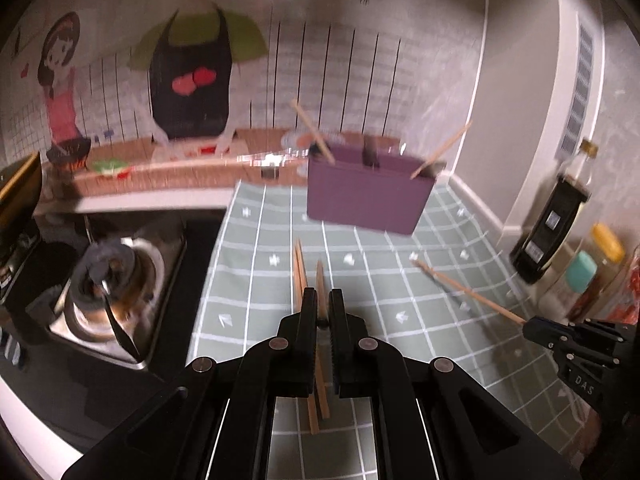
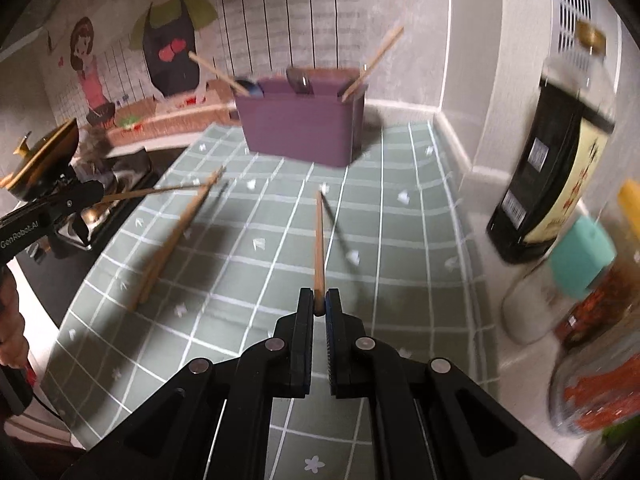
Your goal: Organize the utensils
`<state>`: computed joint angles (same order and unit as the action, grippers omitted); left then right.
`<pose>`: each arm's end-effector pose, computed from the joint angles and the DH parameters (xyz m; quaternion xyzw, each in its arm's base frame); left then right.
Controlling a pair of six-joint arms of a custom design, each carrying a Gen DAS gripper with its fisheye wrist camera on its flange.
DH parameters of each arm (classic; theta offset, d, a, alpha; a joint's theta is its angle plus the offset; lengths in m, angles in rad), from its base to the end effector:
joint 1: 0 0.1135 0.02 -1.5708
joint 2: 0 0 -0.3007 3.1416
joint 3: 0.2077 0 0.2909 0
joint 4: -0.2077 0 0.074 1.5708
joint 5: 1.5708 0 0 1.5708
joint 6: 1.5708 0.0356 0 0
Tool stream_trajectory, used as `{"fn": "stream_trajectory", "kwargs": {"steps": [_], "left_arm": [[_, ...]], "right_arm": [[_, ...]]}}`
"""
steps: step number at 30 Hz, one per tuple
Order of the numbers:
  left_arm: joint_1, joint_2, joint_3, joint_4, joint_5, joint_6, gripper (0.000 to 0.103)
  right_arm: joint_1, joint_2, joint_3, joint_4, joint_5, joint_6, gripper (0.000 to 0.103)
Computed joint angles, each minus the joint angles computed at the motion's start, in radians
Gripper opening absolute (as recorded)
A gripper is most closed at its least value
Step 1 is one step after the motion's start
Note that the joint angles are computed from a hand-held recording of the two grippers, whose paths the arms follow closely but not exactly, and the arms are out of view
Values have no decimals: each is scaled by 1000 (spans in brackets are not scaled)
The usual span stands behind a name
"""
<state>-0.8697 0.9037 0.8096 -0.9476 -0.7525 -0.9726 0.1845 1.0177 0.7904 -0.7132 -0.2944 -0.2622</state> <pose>0.1305 -0.1168 0.2964 -0.1421 0.8916 0.0209 0.4295 0.2110 0.0499 0.2764 -0.2526 0.9070 0.1274 0.3118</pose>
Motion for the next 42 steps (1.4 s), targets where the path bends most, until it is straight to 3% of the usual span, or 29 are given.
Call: {"fn": "stream_trajectory", "kwargs": {"steps": [21,25,34,42], "left_arm": [[83,-26,190,55,78,232,5],[141,-14,272,74,154,319,5],[334,103,578,176,291,578,5],[516,242,689,366,419,696,5]], "right_arm": [[-13,46,319,-57,-23,26,6],[-7,70,410,-91,-31,27,6],[29,257,879,-229,-62,22,6],[108,581,1416,-423,19,26,6]]}}
